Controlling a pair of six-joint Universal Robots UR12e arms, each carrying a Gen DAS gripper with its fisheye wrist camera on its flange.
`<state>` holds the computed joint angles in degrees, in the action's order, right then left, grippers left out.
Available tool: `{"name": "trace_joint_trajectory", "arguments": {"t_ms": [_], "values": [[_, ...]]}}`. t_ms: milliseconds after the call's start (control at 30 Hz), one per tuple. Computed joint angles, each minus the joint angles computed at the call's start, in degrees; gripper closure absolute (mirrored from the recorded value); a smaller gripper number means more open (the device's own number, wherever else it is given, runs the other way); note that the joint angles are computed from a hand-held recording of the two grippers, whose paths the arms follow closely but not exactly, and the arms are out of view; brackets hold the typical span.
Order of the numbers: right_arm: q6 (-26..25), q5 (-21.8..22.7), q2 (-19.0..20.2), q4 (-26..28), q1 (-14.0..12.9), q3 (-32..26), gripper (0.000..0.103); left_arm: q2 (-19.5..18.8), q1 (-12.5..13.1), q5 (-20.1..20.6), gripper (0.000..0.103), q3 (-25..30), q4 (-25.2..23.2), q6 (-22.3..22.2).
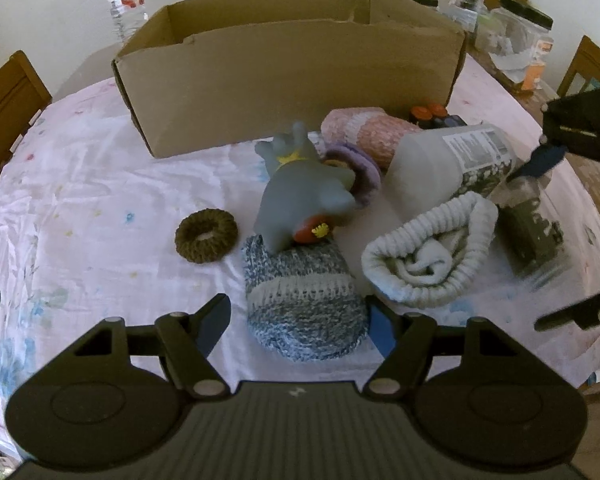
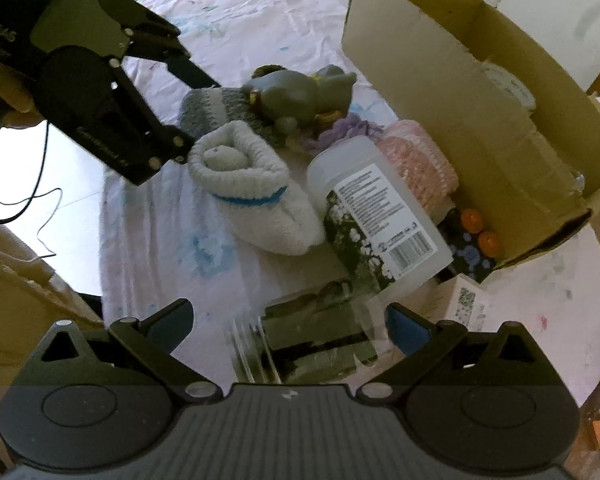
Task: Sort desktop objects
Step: 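Grasp the grey knit sock with the left tool while the right tool grasps the dark jar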
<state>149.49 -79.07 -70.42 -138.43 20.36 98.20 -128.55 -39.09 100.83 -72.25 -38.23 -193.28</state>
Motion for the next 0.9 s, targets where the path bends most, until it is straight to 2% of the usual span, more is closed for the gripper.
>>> {"name": "trace_joint_trajectory", "arguments": {"t_ms": [300,367,433,467,500,533,900], "values": [[-3.1,-0.4,0.2,0.7,0.1,0.0,0.001,-1.1,0.0,0.8,0.031,1.5,-0.7,-1.1],[-4.0,-0.9,0.2,0.1,0.2,0.2,0.005,-1.3,-0.1,1.3,0.031,1.5,-0.2,-1.8],[-4.6,-1.1,0.2,0.1,0.2,0.2,0.006,-1.4,-0.2,1.4,0.035,1.6,0.2,-2.3],[-4.9,-0.9,0.2,0.0,0.2,0.1,0.01,-1.4,-0.1,0.9,0.042,1.5,0.4,-2.5],[-5.2,-1.1,0.2,-0.2,0.2,0.2,0.012,-1.3,0.0,0.1,0.044,1.4,0.7,-2.7],[-5.5,-1.3,0.2,-0.3,0.2,0.2,0.014,-1.3,0.0,0.4,0.044,1.5,0.5,-2.7],[-8.0,0.8,-0.5,0.3,-0.6,0.1,0.015,-0.1,0.0,0.8,0.047,1.0,-0.9,-2.5]]}}
